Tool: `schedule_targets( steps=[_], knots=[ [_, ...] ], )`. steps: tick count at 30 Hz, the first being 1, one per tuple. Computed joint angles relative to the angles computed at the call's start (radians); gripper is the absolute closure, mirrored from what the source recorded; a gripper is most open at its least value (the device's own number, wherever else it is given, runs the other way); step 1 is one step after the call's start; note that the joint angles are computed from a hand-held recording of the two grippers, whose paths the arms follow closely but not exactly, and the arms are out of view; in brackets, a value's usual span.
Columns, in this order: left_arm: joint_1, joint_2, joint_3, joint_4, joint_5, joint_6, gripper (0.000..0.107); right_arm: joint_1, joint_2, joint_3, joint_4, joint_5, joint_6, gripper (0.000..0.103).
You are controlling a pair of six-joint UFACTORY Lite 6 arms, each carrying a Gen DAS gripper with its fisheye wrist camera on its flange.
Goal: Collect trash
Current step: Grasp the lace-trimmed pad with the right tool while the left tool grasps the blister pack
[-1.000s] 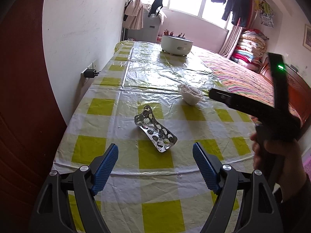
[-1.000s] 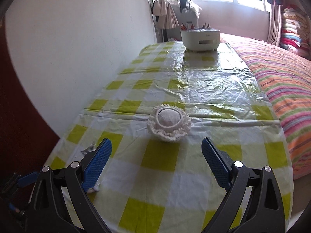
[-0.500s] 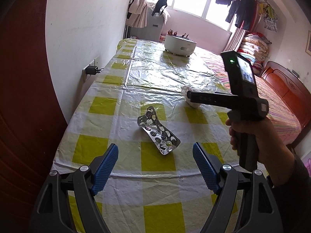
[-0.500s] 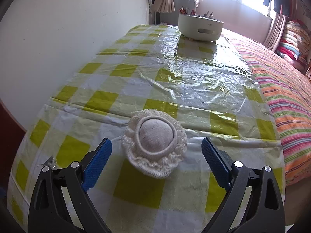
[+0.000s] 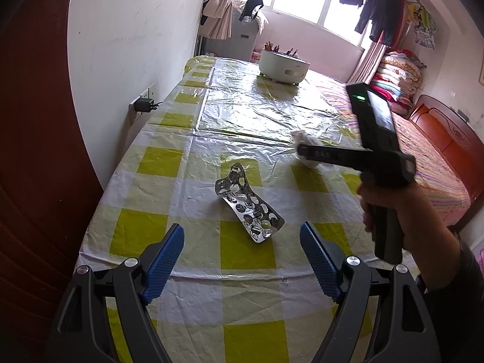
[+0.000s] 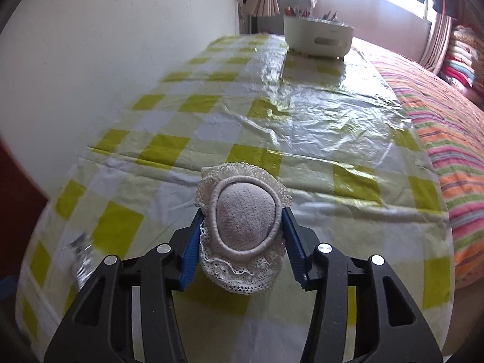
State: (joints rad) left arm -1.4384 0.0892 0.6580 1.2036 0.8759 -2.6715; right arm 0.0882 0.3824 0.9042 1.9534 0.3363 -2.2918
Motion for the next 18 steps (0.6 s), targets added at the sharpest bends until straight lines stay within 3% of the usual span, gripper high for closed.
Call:
schedule_targets(
  steps=[5, 11, 15, 18],
  knots=[
    [0.016, 0.005, -0.004, 0.022, -0.019, -0.022, 0.030, -0.203, -0.318, -0.307, -0.210, 0.241, 0.089, 0.055],
    [0.081, 0.022, 0.002, 0.089, -0.070, -0.109, 0.030, -0.628, -0.707, -0.576, -0.627, 0.651, 0.278, 0.055],
    [0.137, 0.076, 0.056, 0.077, -0.077, -0.125, 0.030, -0.860, -0.749, -0.618, -0.766, 0.838, 0.251, 0.055],
    [0.189, 0.133, 0.112, 0.047, -0.098, -0.085, 0.030, -0.966, -0.663, -0.604, -0.824, 0.871, 0.179, 0.055]
  ],
)
